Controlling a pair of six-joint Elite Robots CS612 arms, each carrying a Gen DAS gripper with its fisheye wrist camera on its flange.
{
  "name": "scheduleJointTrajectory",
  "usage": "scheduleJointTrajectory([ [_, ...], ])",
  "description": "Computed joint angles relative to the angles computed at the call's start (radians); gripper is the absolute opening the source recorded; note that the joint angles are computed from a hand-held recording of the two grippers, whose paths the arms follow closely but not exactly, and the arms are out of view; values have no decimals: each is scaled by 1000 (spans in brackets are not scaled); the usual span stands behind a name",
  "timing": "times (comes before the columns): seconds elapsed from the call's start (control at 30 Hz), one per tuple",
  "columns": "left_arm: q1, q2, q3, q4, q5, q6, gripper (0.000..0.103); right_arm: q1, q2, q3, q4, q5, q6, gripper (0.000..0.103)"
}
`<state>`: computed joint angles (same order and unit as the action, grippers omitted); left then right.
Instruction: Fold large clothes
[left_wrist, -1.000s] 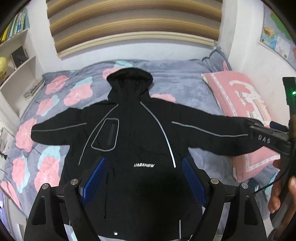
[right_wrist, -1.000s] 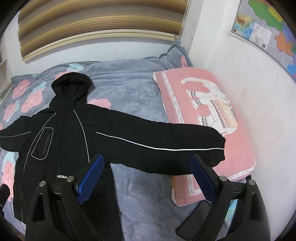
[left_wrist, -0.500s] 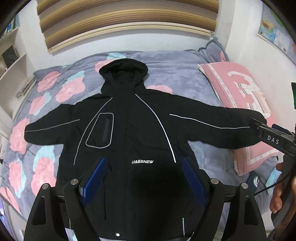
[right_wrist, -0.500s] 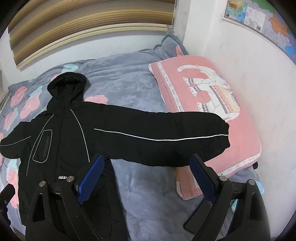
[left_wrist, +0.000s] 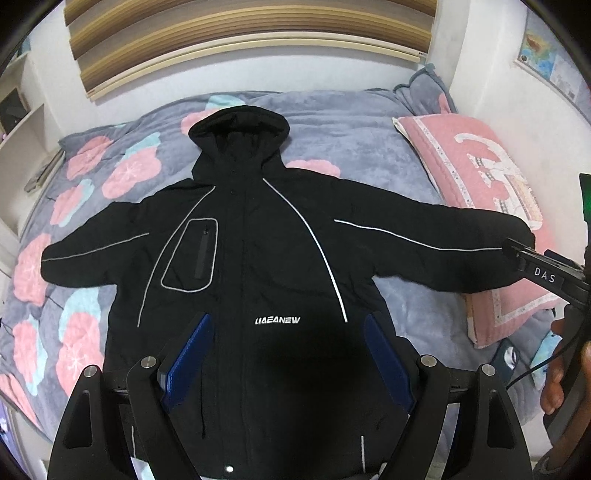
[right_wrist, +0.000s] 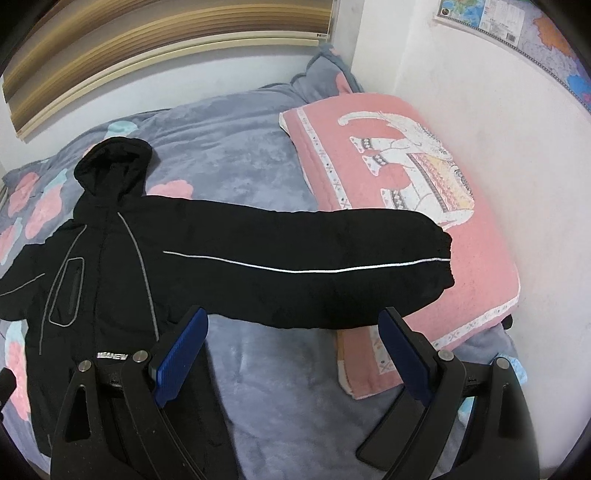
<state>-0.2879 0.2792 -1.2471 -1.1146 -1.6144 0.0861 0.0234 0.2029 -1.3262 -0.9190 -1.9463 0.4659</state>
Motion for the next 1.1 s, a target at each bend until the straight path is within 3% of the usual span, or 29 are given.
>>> scheduleJointTrajectory([
  [0.1, -4, -1, 6, -1, 16, 7, 84, -25, 11, -18, 1, 5, 13, 95],
  [0.37, -13, -11, 62, -42, 61, 3, 84, -135, 74, -109, 26, -28, 59, 94],
  [0.5, -16, -21, 101, -31, 57, -15, 84, -189, 95, -123, 35, 4, 78, 93],
  [0.67, -30, -23, 132, -30, 74, 7, 84, -217, 103, -88, 53, 31, 72, 92],
  [0.73, -34, -22, 150, -45, 68, 25, 84, -233, 105, -70, 77, 113, 62, 71],
  [0.77, -37, -20, 162, -56, 65, 35, 84, -233, 101, -59, 94, 121, 57, 57],
  [0.8, -39, -18, 175, -69, 67, 49, 84, -230, 100, -58, 87, 121, 43, 49],
  [0.9, -38, -18, 235, -111, 48, 70, 84, -229, 104, -98, 1, 181, -8, 42],
  [1.0, -30, -27, 324, -145, 27, 33, 84, -212, 87, -106, -38, 77, -29, 42],
  [1.1, -16, -41, 419, -155, 7, -33, 84, -225, 83, -97, -24, 63, -4, 42],
])
